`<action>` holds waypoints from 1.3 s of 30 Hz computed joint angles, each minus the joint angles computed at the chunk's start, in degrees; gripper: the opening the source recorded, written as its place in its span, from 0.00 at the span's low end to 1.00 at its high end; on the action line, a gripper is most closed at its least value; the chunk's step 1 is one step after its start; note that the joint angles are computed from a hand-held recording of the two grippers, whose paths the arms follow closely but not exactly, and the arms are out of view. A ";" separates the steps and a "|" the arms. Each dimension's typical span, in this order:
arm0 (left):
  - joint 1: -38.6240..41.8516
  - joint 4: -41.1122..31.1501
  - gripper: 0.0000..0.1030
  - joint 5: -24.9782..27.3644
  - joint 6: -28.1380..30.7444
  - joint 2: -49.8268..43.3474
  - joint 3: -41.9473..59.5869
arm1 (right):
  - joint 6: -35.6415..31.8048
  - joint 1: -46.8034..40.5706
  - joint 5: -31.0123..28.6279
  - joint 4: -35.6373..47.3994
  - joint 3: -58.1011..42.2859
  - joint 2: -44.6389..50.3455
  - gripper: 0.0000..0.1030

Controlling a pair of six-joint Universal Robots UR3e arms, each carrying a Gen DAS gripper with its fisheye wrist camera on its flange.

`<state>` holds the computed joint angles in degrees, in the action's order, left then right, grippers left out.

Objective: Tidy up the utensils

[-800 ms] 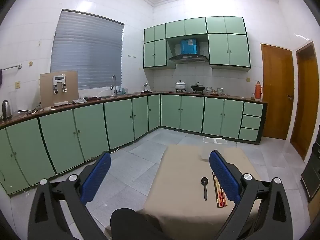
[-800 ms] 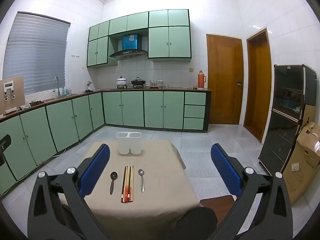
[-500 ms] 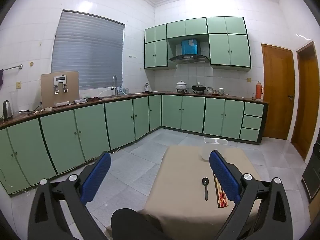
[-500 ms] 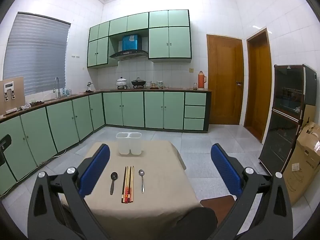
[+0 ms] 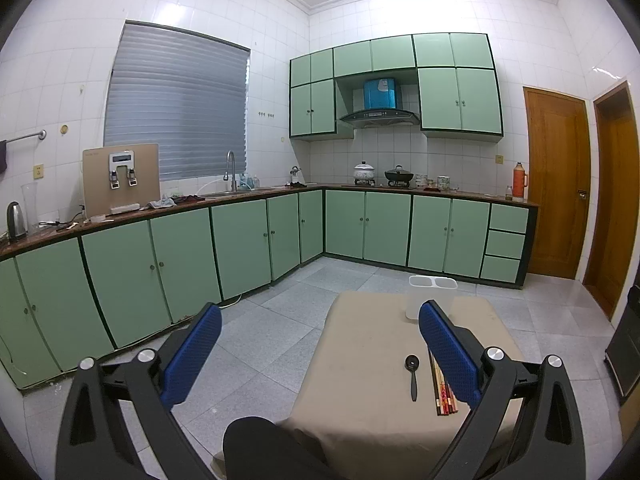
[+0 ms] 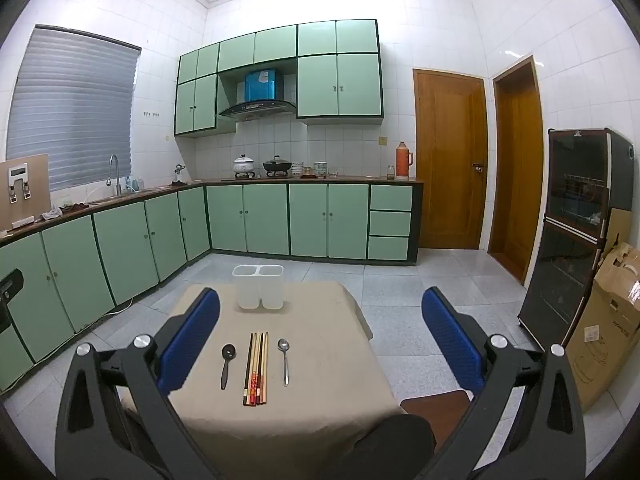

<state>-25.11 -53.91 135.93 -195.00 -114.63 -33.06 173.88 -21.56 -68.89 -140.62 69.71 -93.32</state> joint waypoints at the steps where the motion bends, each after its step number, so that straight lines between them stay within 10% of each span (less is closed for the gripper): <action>1: 0.04 -0.17 0.94 -0.06 -0.02 -0.02 0.17 | -0.05 0.00 -0.03 -0.01 0.00 0.00 0.95; 39: -0.05 -0.59 0.94 0.18 0.16 0.33 0.13 | 0.74 1.91 -1.85 -1.25 -0.19 1.12 0.95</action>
<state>-25.17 -54.50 136.11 -194.84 -114.30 -32.92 174.62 -19.65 -70.73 -141.87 69.51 -92.20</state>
